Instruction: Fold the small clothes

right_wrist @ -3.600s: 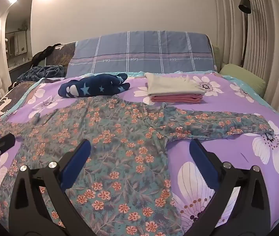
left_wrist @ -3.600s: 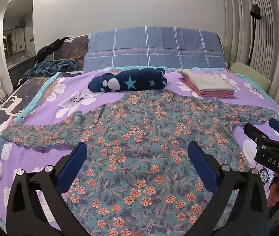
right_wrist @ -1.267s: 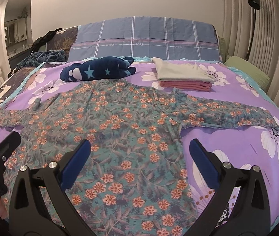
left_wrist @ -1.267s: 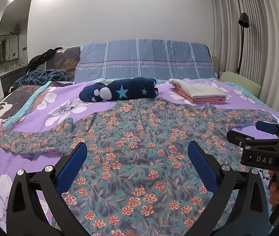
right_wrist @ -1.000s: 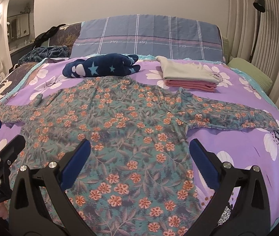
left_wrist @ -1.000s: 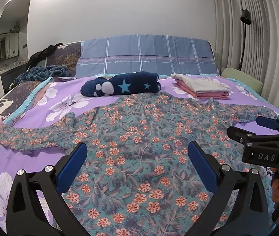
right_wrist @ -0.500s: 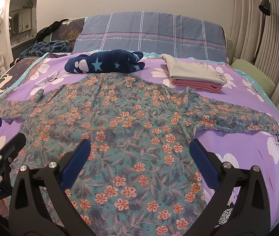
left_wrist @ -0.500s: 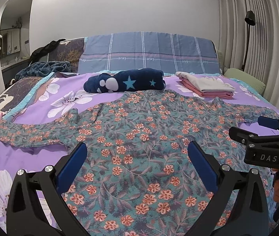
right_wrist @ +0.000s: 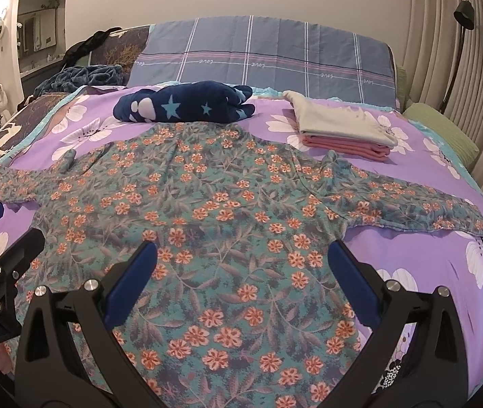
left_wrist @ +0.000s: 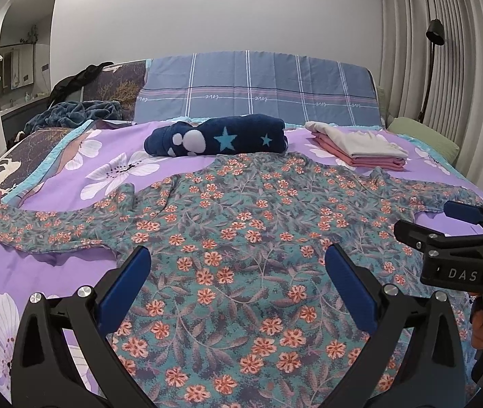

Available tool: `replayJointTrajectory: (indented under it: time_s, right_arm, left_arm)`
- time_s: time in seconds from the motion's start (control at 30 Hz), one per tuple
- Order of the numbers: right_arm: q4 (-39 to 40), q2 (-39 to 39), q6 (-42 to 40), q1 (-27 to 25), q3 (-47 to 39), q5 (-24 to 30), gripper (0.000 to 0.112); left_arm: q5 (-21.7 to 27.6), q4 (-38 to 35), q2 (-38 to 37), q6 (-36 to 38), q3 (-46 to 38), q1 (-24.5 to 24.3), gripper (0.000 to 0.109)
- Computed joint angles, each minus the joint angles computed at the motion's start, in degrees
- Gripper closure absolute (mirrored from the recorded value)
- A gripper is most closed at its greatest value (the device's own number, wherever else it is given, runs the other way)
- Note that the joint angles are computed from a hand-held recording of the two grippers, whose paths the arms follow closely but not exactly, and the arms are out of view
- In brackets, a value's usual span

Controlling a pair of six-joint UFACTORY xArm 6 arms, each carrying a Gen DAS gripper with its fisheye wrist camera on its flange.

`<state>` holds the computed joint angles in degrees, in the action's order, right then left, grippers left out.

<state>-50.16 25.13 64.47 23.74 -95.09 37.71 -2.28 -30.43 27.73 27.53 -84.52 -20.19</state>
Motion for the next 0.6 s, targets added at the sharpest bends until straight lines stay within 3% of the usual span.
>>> replayJointTrajectory:
  time_s: [0.23, 0.37, 0.5, 0.6]
  right_arm:
    - [1.1, 0.3, -1.4, -0.2, -0.5, -0.2, 0.012]
    - [2.5, -0.1, -2.1, -0.7, 0.6, -3.1, 0.012]
    - [0.1, -0.7, 0.4, -0.8, 1.4, -3.8, 0.012]
    - [0.6, -0.6, 0.1, -1.0, 1.6, -4.0, 0.012]
  left_arm:
    - [0.2, -0.2, 0.3, 0.5, -0.5, 0.1, 0.007]
    - [0.6, 0.4, 0.4, -0.2, -0.6, 0.3, 0.007]
    - [0.9, 5.4, 0.7, -5.1, -0.6, 1.1, 0.007]
    - [2.0, 3.0, 1.0, -3.1, -1.4, 1.3, 0.007]
